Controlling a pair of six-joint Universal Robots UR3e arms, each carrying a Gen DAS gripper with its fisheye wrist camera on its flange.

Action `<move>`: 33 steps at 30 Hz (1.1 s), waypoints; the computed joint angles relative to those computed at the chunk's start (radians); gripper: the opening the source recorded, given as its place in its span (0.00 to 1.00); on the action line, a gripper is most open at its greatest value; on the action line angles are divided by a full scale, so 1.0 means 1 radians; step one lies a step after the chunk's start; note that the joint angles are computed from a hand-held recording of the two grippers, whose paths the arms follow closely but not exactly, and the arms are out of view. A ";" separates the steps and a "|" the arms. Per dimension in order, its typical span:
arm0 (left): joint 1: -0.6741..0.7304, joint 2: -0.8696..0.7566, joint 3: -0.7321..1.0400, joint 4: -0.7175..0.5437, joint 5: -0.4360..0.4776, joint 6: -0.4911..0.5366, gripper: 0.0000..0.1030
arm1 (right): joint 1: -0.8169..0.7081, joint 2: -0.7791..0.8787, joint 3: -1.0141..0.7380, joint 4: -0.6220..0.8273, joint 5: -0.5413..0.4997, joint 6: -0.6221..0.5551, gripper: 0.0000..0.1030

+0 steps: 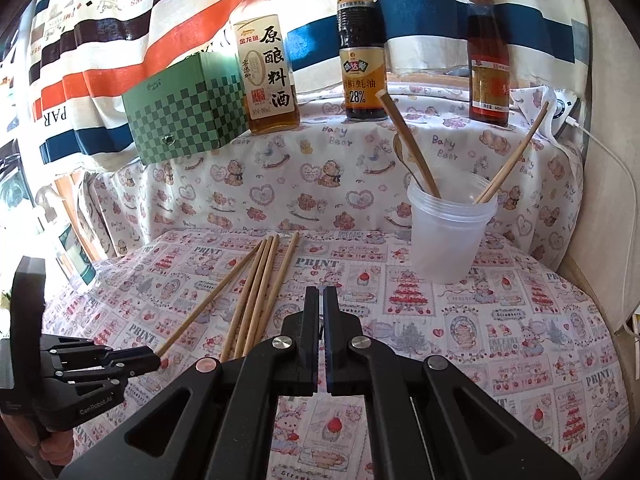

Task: Organize utensils
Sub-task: 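Lift the chopstick with the left tool while the right tool lifts the fork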

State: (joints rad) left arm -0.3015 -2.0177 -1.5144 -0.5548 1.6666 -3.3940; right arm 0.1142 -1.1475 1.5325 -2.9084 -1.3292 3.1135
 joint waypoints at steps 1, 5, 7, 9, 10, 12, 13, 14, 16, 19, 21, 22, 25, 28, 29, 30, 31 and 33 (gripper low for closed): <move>-0.006 0.021 -0.032 0.053 0.024 0.006 0.06 | -0.003 -0.001 0.001 -0.003 0.001 0.004 0.02; 0.005 0.101 -0.068 0.112 0.035 -0.010 0.06 | -0.020 -0.015 0.020 -0.029 0.027 0.018 0.02; 0.010 0.127 -0.053 0.132 0.044 -0.001 0.06 | -0.026 -0.026 0.042 -0.067 0.039 0.025 0.02; 0.002 0.145 -0.039 0.162 0.078 0.001 0.06 | -0.028 -0.038 0.064 -0.105 0.040 0.028 0.02; 0.005 0.157 -0.034 0.172 0.079 0.006 0.06 | -0.025 -0.043 0.071 -0.119 0.033 0.030 0.02; 0.018 0.176 -0.020 0.180 0.061 0.003 0.06 | -0.034 -0.050 0.075 -0.118 0.054 0.021 0.02; 0.026 0.181 -0.004 0.173 0.055 0.000 0.06 | -0.043 -0.052 0.069 -0.100 0.077 0.016 0.02; 0.024 0.175 0.018 0.169 0.063 -0.004 0.06 | -0.051 -0.050 0.054 -0.065 0.096 0.010 0.02; 0.012 0.157 0.054 0.181 0.095 -0.005 0.06 | -0.064 -0.032 0.007 0.029 0.121 0.015 0.02; 0.007 0.135 0.092 0.181 0.108 -0.012 0.06 | -0.070 0.017 -0.095 0.216 0.158 -0.007 0.03; 0.000 0.119 0.098 0.207 0.115 -0.029 0.06 | -0.059 0.061 -0.160 0.301 0.140 -0.022 0.03; -0.002 0.112 0.099 0.223 0.119 -0.030 0.06 | -0.050 0.083 -0.192 0.337 0.119 -0.032 0.03; -0.004 0.097 0.093 0.272 0.123 -0.037 0.06 | -0.048 0.136 -0.262 0.428 0.113 -0.037 0.03; -0.015 0.079 0.127 0.268 0.144 -0.026 0.06 | -0.064 0.177 -0.321 0.516 0.176 -0.046 0.07; -0.019 0.072 0.143 0.261 0.153 -0.020 0.06 | -0.064 0.190 -0.335 0.533 0.186 -0.049 0.08; -0.023 0.066 0.156 0.258 0.162 -0.017 0.06 | -0.062 0.198 -0.338 0.529 0.188 -0.047 0.08; -0.026 0.061 0.167 0.257 0.170 -0.016 0.06 | -0.059 0.203 -0.330 0.502 0.182 -0.040 0.08; -0.025 0.054 0.176 0.263 0.170 -0.018 0.06 | -0.045 0.214 -0.320 0.434 0.148 -0.026 0.08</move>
State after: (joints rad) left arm -0.3262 -1.9632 -1.3382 -0.2922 1.8371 -3.4119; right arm 0.0691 -0.9333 1.2123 -2.4744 -1.1815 3.0873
